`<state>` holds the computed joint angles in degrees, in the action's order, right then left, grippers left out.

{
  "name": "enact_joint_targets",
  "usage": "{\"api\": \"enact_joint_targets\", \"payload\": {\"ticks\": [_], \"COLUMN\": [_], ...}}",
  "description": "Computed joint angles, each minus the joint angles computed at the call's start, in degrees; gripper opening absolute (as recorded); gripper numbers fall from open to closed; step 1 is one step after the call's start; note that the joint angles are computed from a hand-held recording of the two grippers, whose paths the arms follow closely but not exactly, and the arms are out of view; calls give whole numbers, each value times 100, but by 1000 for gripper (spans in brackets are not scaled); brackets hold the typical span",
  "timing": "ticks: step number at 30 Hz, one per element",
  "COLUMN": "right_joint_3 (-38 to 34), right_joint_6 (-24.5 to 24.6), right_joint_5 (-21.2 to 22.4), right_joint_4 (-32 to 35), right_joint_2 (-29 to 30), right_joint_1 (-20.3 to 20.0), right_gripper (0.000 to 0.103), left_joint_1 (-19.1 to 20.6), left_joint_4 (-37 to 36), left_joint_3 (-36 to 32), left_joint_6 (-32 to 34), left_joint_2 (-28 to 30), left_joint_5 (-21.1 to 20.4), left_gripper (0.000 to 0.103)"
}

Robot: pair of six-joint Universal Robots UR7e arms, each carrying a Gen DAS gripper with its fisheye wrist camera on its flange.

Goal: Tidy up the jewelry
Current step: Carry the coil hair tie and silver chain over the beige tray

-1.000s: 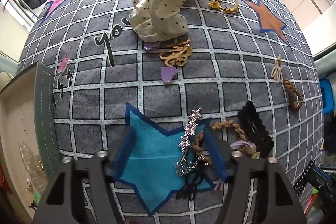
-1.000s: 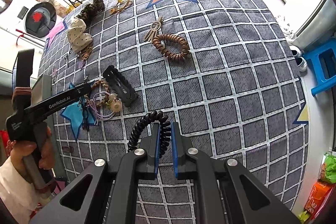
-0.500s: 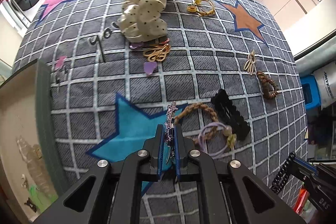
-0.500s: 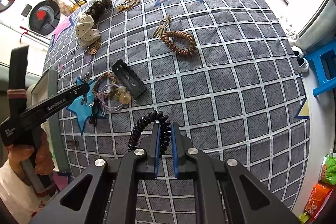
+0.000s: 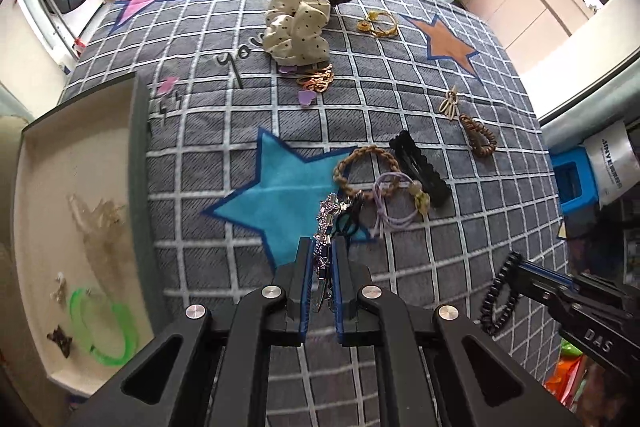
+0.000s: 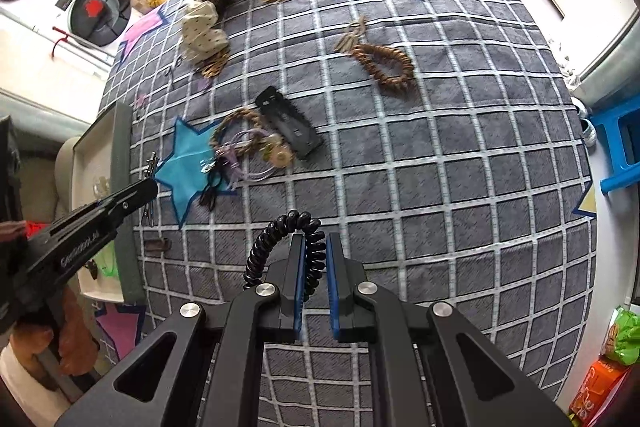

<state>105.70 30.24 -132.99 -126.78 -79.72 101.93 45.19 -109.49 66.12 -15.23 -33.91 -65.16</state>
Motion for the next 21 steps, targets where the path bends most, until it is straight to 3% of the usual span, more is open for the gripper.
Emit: {"api": "enact_joint_targets", "payload": {"ticks": [11,21], "right_joint_3": [-593,-1542], "right_joint_6": [-240,-743], "right_joint_5": [137,428], "right_joint_4": [113,153], "right_joint_2": [832,1971], "right_joint_1": [390,710], "right_gripper": [11,11], "left_joint_1": [138,503], "left_joint_4": [-336,-375], "left_joint_3": [828,1190], "left_joint_6": [-287,-661], "left_joint_2": [-945,-1599], "left_joint_5": [275,840], "left_gripper": [11,11]}}
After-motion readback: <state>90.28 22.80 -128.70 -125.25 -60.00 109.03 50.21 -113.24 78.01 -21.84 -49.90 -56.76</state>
